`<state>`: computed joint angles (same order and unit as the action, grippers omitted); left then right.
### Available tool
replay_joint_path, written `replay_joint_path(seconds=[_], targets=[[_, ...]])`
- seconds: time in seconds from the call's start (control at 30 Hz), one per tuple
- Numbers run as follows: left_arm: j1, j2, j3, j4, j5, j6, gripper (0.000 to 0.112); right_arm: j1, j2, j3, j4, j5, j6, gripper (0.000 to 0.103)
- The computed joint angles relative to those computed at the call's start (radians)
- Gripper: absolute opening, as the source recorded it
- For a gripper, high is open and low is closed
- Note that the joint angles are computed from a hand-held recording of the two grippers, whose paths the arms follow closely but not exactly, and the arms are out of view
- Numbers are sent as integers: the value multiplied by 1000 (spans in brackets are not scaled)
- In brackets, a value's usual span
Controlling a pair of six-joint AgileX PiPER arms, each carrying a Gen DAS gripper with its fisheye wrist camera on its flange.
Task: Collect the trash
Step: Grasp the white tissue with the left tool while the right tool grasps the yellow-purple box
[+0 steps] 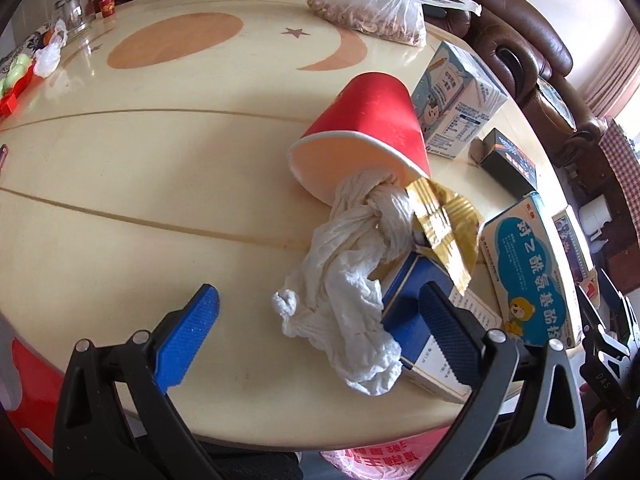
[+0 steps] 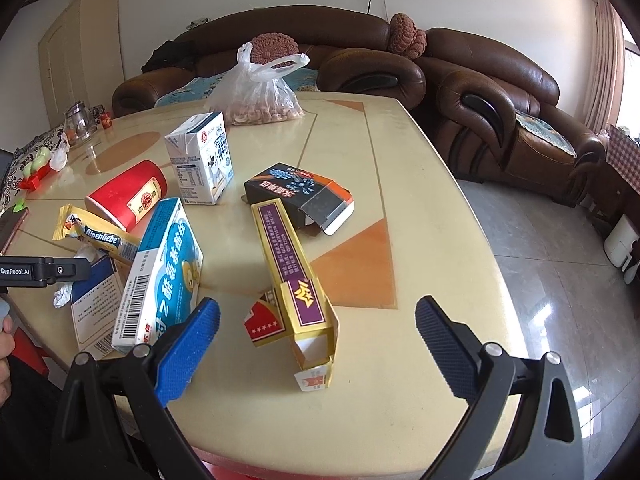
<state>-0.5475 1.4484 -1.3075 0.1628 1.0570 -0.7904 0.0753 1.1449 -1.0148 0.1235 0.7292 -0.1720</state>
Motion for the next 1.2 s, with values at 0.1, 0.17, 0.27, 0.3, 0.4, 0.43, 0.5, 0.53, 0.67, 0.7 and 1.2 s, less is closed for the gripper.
replay_joint_path(seconds=[0.1,0.17,0.27,0.3,0.4,0.43,0.5,0.53,0.67,0.7,1.2], targets=[[0,-2,6,-2,-16,2,97,5,5,-2,-12,-3,11,96],[7,-8,14,1,-25,4,93,-2,8,-4,0,1,-2,96],[30,-6,11,0,-33,10,86,2,11,-3,-8,-2,4,96],[40,-1,3,-9,-31,21,85,2,11,-3,-8,-2,4,96],[51,-1,-1,-35,-36,47,79,-1,9,-2,-1,-2,2,96],[52,-3,-1,-48,-41,56,72,-1,9,-2,-1,-2,3,96],[47,-5,-5,-73,-52,83,61,1,11,-5,0,-1,1,96],[38,1,-13,-75,-47,90,59,1,13,-6,-1,-1,2,96],[48,22,-35,-131,-45,148,59,3,8,-1,0,-7,0,96],[63,20,-30,-158,-52,170,58,2,4,4,3,-16,-6,92],[82,54,-113,-221,27,201,20,18,46,-6,-54,-11,11,20]])
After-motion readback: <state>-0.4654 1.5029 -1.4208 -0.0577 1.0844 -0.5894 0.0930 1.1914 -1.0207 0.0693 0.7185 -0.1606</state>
